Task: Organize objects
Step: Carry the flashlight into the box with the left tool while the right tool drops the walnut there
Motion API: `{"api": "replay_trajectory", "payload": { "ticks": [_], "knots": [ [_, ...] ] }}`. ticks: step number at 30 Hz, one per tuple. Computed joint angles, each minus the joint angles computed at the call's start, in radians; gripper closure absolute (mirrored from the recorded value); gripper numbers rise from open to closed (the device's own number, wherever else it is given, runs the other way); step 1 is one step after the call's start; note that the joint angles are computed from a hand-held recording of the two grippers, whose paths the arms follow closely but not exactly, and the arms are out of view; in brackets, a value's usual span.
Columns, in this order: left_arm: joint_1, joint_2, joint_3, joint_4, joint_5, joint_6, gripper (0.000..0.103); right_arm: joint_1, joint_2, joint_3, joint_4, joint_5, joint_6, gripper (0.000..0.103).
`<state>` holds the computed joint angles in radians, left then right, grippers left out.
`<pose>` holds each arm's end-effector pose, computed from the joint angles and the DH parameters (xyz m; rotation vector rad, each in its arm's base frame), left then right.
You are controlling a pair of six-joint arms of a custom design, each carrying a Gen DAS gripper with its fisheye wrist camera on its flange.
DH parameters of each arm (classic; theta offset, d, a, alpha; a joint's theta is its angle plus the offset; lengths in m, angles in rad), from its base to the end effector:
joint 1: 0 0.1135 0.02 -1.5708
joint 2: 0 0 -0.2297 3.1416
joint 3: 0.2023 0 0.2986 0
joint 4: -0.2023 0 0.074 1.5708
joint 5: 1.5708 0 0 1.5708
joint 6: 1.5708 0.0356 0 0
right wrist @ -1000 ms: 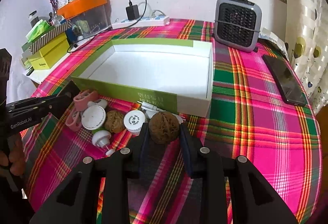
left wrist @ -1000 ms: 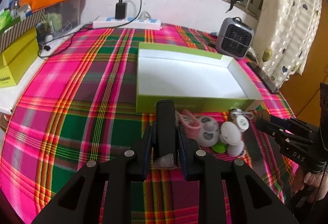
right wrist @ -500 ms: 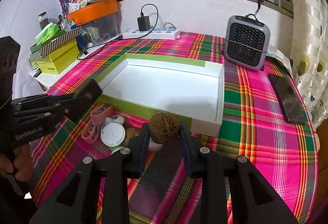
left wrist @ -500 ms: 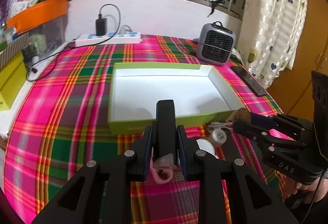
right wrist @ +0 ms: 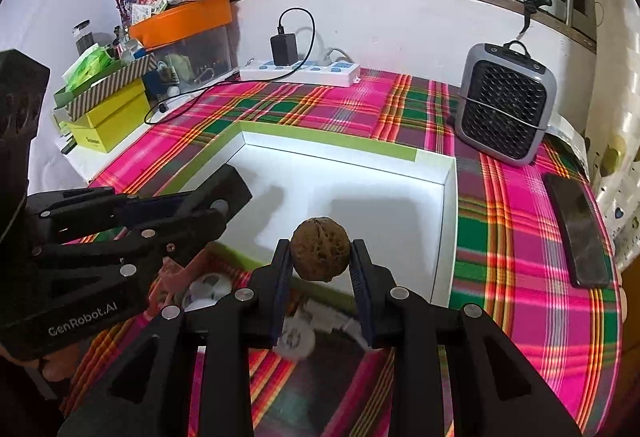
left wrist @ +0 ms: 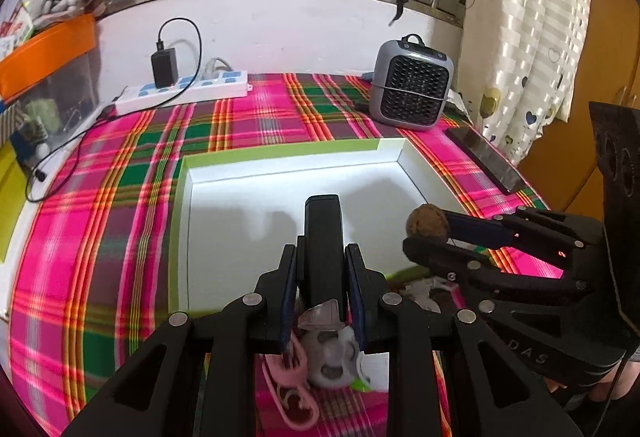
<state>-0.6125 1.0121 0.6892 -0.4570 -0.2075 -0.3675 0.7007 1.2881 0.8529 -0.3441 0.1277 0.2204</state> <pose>0.2268 -0.1504 0.1958 0.1850 2.3353 -0.2448 0.2508 0.2056 0.1883 -0.5004 2.3089 0.3032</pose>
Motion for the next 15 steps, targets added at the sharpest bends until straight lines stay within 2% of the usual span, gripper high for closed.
{"api": "replay_trajectory", "payload": {
  "ticks": [15],
  "knots": [
    [0.106, 0.264, 0.141, 0.075, 0.094, 0.080, 0.081, -0.076, 0.266, 0.204, 0.007, -0.073, -0.059, 0.073]
  ]
}}
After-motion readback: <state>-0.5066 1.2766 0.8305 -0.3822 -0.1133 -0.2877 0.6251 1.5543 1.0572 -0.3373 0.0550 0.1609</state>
